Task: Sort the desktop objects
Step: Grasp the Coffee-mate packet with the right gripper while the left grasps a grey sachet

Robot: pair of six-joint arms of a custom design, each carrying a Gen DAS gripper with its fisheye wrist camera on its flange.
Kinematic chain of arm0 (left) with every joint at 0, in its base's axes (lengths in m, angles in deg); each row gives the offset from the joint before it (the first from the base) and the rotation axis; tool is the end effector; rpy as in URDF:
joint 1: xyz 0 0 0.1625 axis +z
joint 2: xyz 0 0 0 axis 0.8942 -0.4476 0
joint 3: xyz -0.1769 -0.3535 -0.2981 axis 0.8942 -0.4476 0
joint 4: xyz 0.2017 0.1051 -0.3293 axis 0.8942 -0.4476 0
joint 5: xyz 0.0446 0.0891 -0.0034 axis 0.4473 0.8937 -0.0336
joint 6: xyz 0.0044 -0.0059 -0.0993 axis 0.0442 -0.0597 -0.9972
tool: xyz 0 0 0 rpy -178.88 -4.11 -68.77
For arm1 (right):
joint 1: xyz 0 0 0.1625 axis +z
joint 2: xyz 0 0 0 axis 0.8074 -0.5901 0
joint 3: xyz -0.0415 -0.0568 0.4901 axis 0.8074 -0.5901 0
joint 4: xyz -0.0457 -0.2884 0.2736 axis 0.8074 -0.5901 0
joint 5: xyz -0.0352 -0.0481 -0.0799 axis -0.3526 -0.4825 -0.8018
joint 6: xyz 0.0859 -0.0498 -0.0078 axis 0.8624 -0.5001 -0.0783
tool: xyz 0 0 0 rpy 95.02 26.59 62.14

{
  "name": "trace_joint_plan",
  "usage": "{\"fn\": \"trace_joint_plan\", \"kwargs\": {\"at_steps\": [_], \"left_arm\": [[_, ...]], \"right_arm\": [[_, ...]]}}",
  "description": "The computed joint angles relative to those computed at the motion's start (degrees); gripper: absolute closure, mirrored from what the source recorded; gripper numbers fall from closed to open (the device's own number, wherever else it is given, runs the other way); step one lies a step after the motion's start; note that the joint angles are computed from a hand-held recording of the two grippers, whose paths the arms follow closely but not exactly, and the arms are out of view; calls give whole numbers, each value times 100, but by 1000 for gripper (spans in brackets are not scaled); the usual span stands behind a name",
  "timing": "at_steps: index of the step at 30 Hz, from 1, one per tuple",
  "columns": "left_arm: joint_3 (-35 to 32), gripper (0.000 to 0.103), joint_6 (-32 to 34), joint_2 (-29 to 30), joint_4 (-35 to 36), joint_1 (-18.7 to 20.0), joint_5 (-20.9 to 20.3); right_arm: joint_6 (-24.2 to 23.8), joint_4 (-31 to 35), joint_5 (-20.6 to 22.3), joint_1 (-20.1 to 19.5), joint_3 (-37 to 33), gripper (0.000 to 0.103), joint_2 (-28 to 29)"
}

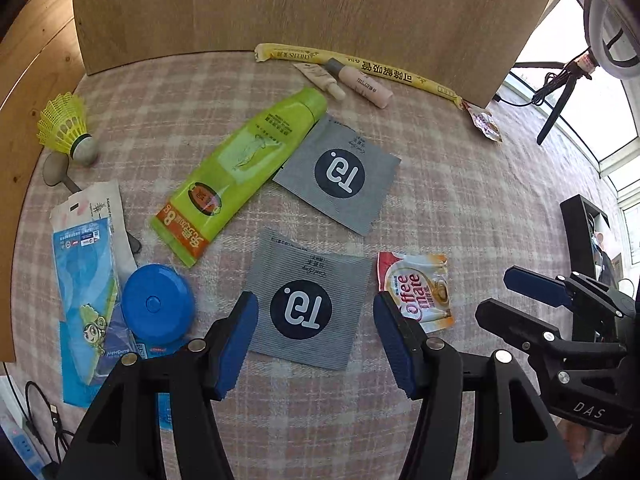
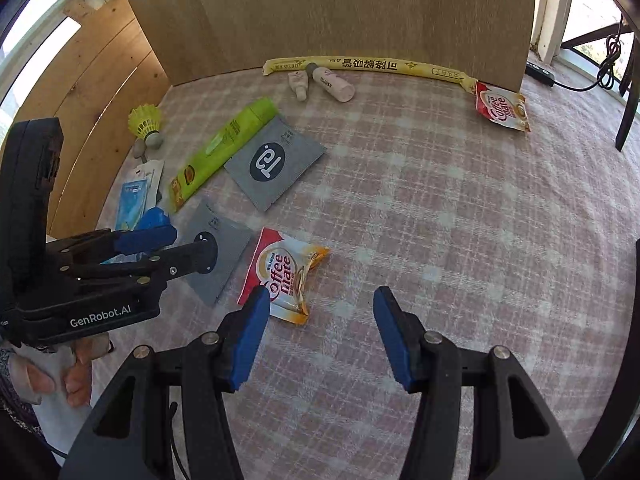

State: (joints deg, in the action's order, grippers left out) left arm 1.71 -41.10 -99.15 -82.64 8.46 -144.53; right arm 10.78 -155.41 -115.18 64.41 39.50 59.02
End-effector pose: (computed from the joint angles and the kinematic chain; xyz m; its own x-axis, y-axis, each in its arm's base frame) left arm -0.0366 -0.7083 0.3790 -0.8084 0.2657 -0.5253 0.3266 0.9448 -0.0248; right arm 0.4454 -0.6612 -0.0204 -0.8749 -0.0362 0.4830 -0.1763 0.9526 -0.2480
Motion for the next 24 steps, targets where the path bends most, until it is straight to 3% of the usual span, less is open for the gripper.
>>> {"fn": "trace_joint_plan", "kwargs": {"at_steps": [6,8,10,15,17,19,20,22,24], "left_arm": [[-254,44,130,195,1,72,97],[-327,33,177,244,18,92,108],[-403,31,193,309,77,113,152],[-323,32,447,341,18,120,171],[-214,37,550,310,-149,98,192],[-83,55,696,278,-311,47,235],[-53,62,730,274,-335,32,185],[7,68,732,252,-397,22,69],[77,70,695,222,-486,9,60]], "right_arm": [[125,260,284,-147,-272,50,126],[129,330,327,-158,-368,50,174],[124,441,324,-163,-499,51,252],[68,670,325,-164,-708,61,406],[11,664,234,-137,-737,65,438],[4,660,180,-127,-785,70,478],[1,665,187,-127,-797,79,488],[-13,703,100,-110,-828,87,513],[15,675,125,-114,-812,88,508]]}}
